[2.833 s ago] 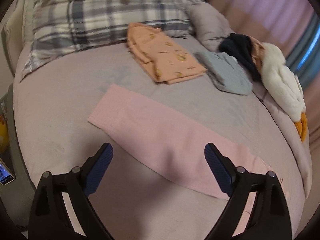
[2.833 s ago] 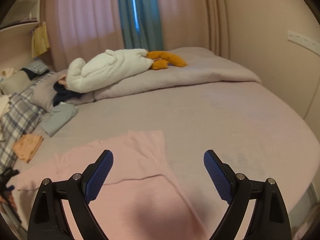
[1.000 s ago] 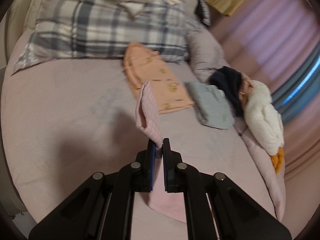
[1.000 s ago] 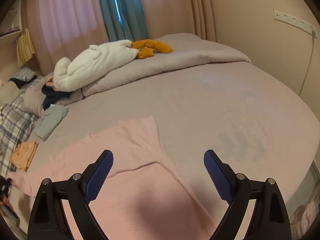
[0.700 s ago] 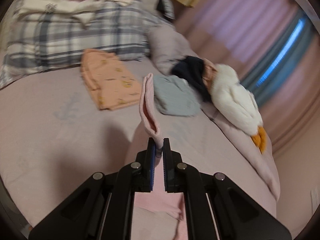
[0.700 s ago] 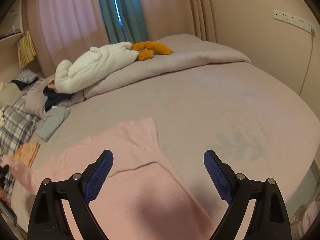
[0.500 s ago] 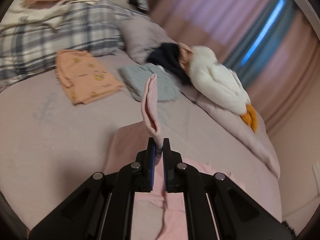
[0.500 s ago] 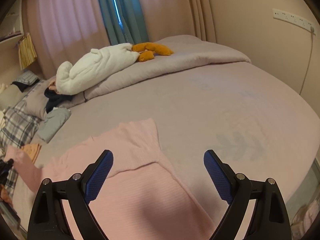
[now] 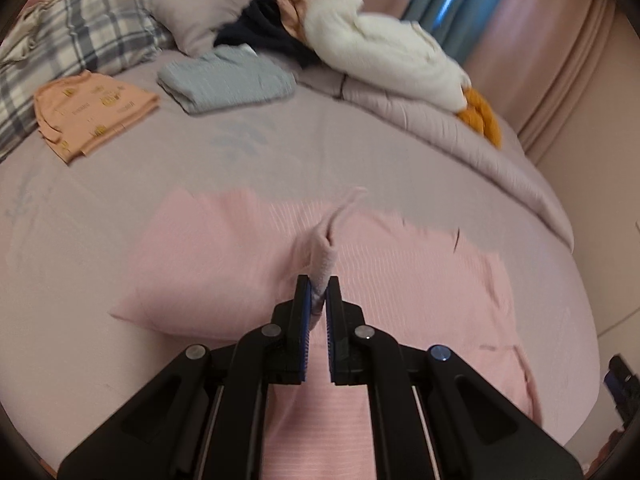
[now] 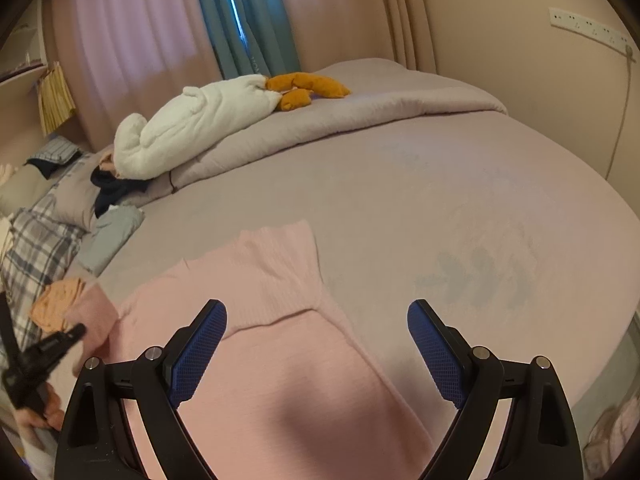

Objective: Fold small clothes

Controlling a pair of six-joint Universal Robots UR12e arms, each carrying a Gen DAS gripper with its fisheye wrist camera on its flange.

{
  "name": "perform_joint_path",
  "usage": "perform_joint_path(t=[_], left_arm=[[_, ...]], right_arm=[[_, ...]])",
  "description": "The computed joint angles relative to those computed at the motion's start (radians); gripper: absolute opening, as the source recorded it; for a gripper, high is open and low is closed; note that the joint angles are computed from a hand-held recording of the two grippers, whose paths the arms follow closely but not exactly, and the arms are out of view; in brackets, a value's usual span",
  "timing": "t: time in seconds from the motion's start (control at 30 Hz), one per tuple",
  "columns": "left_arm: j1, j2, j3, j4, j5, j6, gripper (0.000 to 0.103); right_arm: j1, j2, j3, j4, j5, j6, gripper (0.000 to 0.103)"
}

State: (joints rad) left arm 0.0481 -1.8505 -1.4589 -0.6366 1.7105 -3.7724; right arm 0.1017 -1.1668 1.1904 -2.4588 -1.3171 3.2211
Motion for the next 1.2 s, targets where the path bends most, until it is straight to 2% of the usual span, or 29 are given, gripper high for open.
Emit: perform_joint_path(t=[0.33,0.43,0.5,0.53,0.7,0.8,0.97,1.07,1.13,1.2], left_arm=[[-0.011,-0.024,0.011,-0.098,-0.028,0.020,0.008],[-0.009,-0.021,0.008,-0.105,-0.059,0.023,0.019],[-0.008,-0.016,0.004,-0.101,-0.073,0.029,0.032],[-0.008,-0.013,0.001,-0.096,-0.076,0.033,0.034],[-0.013,0.012,-0.020,-0.067,-0.059,0.025,0.062],[-0.009,0.032,-0.035,-0.060,-0.043,0.008,0.069],[-0.003,0.067,-0.067,-0.065,0.018,-0.026,0.077],[0.006,0.090,-0.093,-0.064,0.040,-0.060,0.077],[0.014,0.104,-0.110,-0.068,0.049,-0.081,0.077],[0.021,0.119,-0.129,-0.075,0.064,-0.108,0.077]], right_arm=[[0.002,0.003,-0.003,0.048,0.018,-0.016,0.091],[0.007,0.006,-0.009,0.070,0.022,-0.031,0.091],[0.010,0.010,-0.016,0.084,0.032,-0.040,0.091],[0.011,0.013,-0.020,0.093,0.040,-0.046,0.091],[0.022,0.036,-0.058,0.155,0.085,-0.074,0.091],[0.033,0.053,-0.086,0.195,0.126,-0.099,0.091],[0.060,0.099,-0.164,0.307,0.218,-0.170,0.091],[0.083,0.132,-0.220,0.388,0.264,-0.218,0.085],[0.099,0.161,-0.268,0.466,0.296,-0.251,0.085],[0.117,0.196,-0.327,0.558,0.326,-0.281,0.070]])
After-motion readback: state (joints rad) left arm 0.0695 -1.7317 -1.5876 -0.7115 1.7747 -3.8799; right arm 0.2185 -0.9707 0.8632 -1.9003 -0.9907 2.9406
